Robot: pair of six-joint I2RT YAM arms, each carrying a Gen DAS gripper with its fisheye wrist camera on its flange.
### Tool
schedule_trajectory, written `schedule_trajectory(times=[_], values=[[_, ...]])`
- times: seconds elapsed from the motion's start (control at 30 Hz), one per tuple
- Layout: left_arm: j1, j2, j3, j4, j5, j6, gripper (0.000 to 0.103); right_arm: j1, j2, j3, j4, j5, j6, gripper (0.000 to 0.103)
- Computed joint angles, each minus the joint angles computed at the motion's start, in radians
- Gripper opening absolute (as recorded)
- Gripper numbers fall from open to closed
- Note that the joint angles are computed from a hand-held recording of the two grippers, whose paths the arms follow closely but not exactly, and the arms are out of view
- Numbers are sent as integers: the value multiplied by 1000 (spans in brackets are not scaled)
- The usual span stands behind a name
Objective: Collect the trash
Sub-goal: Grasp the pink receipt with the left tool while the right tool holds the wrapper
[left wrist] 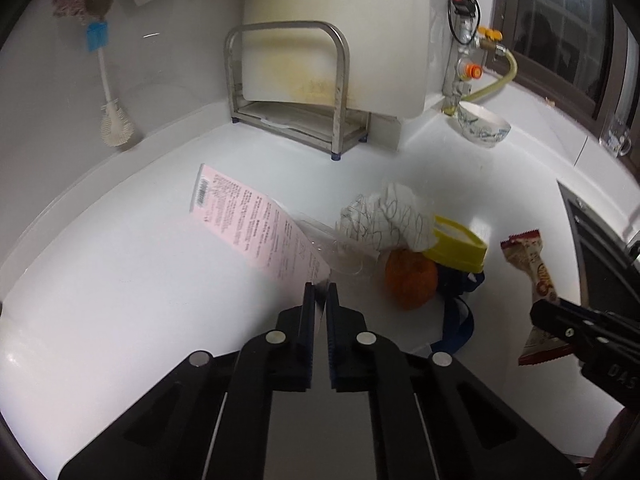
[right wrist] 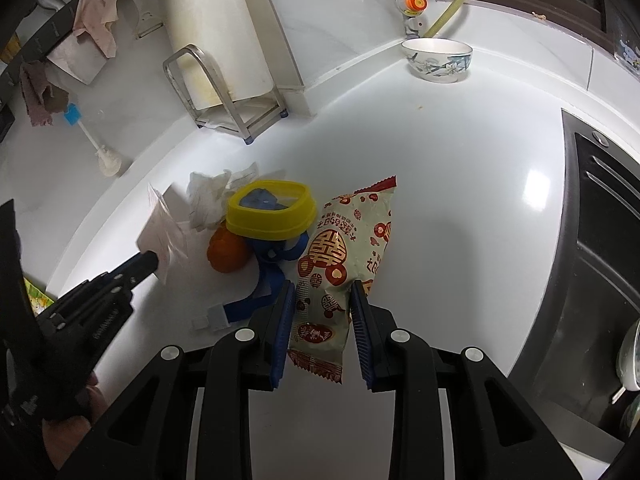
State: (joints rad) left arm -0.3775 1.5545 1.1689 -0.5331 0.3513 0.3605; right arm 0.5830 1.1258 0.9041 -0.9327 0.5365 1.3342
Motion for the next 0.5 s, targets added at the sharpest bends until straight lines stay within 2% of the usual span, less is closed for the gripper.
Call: schedule_trajectory(times=[0.23, 0.5], values=[[79, -34, 66, -127, 85, 26, 1, 30, -3, 19, -18, 9, 26, 28], [159, -67, 144, -250, 166, 47, 1, 102, 5, 76, -89, 43, 81, 28]])
